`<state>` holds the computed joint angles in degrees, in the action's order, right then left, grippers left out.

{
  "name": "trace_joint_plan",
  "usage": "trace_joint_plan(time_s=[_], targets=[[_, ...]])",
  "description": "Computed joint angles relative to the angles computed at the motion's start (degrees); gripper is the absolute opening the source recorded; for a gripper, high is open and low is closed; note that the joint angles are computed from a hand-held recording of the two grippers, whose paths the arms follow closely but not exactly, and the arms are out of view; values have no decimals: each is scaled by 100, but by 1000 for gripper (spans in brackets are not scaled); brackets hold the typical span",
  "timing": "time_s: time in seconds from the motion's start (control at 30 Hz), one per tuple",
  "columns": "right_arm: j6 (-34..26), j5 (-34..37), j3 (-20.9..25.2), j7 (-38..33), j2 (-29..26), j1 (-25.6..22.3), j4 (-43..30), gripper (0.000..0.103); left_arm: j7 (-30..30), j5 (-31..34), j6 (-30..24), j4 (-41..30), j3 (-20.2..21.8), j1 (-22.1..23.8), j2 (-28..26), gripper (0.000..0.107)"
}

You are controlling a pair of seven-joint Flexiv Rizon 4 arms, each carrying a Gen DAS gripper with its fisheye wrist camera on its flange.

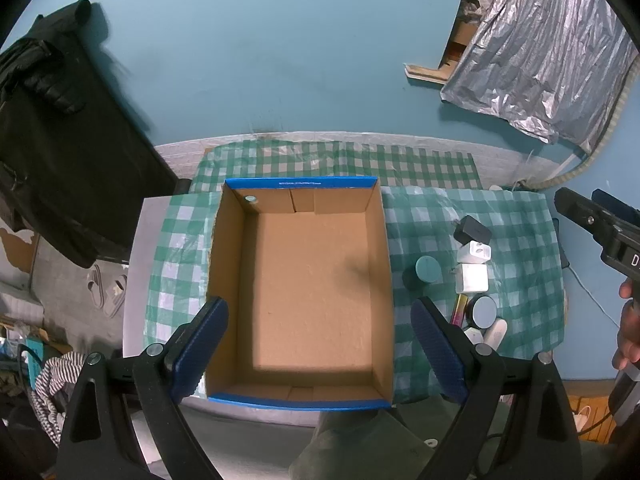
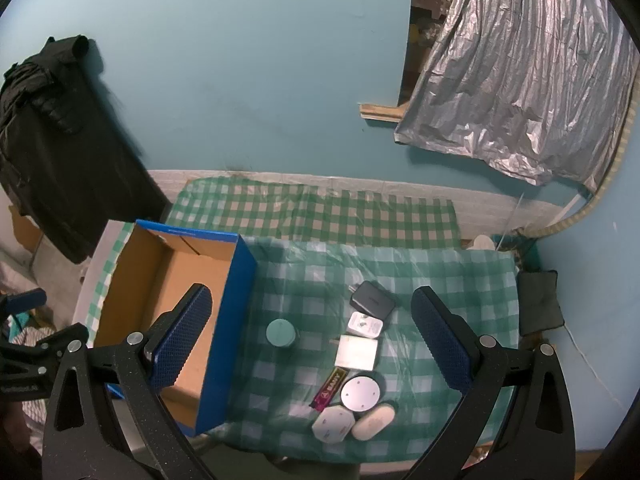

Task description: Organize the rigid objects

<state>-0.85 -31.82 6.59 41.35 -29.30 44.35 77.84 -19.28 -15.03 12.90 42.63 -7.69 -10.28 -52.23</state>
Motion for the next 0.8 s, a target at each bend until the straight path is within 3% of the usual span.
trace_joint_plan(time_s=[0.8], targets=[[22,-2,-13,-4,-58,24,-54,101,-9,22,-11,-18,12,-12,-1,93]])
